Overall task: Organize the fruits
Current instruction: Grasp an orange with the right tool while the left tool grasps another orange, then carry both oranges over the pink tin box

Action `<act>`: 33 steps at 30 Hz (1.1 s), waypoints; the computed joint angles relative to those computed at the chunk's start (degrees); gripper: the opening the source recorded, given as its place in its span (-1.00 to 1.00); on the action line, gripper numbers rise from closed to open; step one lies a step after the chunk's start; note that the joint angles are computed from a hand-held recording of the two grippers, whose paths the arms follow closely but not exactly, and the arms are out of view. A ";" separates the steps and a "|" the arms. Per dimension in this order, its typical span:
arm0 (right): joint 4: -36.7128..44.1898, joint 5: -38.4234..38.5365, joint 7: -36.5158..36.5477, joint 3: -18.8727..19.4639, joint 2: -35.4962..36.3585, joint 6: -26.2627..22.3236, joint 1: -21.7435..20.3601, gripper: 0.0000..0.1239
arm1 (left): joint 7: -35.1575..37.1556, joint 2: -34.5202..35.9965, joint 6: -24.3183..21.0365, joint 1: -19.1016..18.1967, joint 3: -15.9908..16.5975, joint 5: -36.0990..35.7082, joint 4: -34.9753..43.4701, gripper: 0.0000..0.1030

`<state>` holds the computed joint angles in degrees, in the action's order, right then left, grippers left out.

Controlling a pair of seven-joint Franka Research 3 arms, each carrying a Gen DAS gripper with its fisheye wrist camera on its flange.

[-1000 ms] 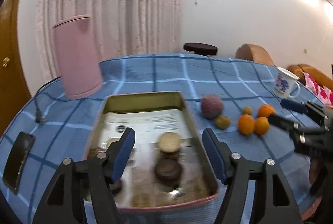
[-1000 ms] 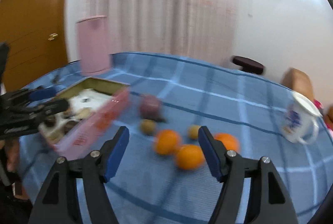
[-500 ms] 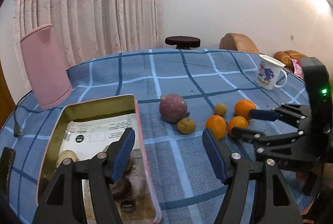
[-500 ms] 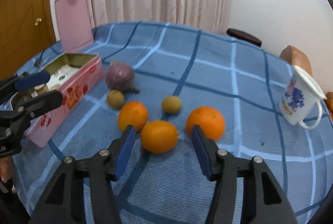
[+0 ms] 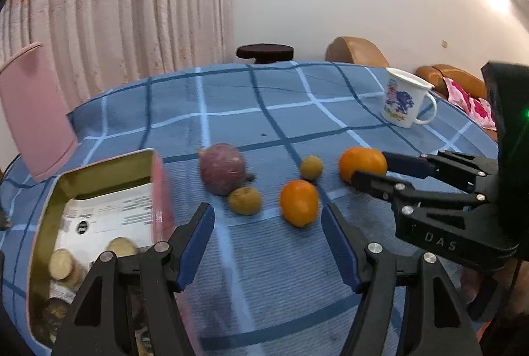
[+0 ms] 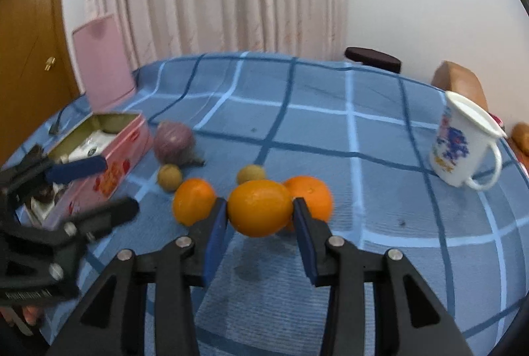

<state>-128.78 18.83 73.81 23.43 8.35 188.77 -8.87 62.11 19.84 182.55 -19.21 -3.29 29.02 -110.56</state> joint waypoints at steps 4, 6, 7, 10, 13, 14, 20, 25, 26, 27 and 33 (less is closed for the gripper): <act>-0.41 -0.69 1.53 5.94 0.10 1.38 -6.28 -0.31 | 5.85 2.76 -3.38 6.16 -8.56 -3.75 3.25 0.33; -0.86 -0.99 2.55 5.09 -0.18 2.29 -5.66 -0.31 | 8.62 4.17 -4.81 7.79 -11.25 -5.90 4.99 0.20; -1.18 -2.91 4.68 6.93 -0.16 2.69 -7.93 -0.31 | 10.28 4.68 -5.47 8.81 -12.70 -7.03 5.54 0.11; -2.12 -7.78 9.09 14.28 0.22 4.20 -16.27 -0.31 | 12.92 5.86 -7.35 8.49 -13.06 -9.07 7.17 0.04; -2.56 -9.08 10.98 11.82 -0.25 5.10 -14.19 -0.31 | 15.65 7.17 -9.18 8.80 -14.16 -10.99 8.75 -0.12; -2.59 -9.77 11.60 11.31 -0.24 5.09 -13.83 -0.31 | 16.18 7.50 -10.10 8.39 -13.99 -11.45 9.43 -0.12; -2.50 -14.47 15.51 8.92 -0.30 4.55 -12.45 -0.31 | 14.60 9.06 -12.78 4.26 -9.52 -10.87 13.00 -0.19; -2.31 -17.61 18.26 5.90 -0.33 4.41 -10.19 -0.31 | 15.18 10.02 -14.22 4.96 -10.19 -12.35 14.40 -0.28; -2.36 -18.67 19.20 5.95 -0.30 4.55 -10.45 -0.31 | 15.05 9.99 -14.18 4.71 -9.90 -12.22 14.37 -0.28; -2.40 -19.36 19.81 5.41 -0.33 4.71 -10.09 -0.31 | 14.93 10.00 -14.16 4.51 -9.64 -12.07 14.43 -0.29; -3.08 -23.43 23.22 1.46 -0.48 7.03 -7.05 -0.31 | 13.58 8.93 -9.75 4.62 -9.06 -11.58 12.16 -0.30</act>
<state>-131.86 -4.59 97.03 24.90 7.87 195.80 -15.92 75.69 28.76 172.80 -14.58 -12.35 17.44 -98.40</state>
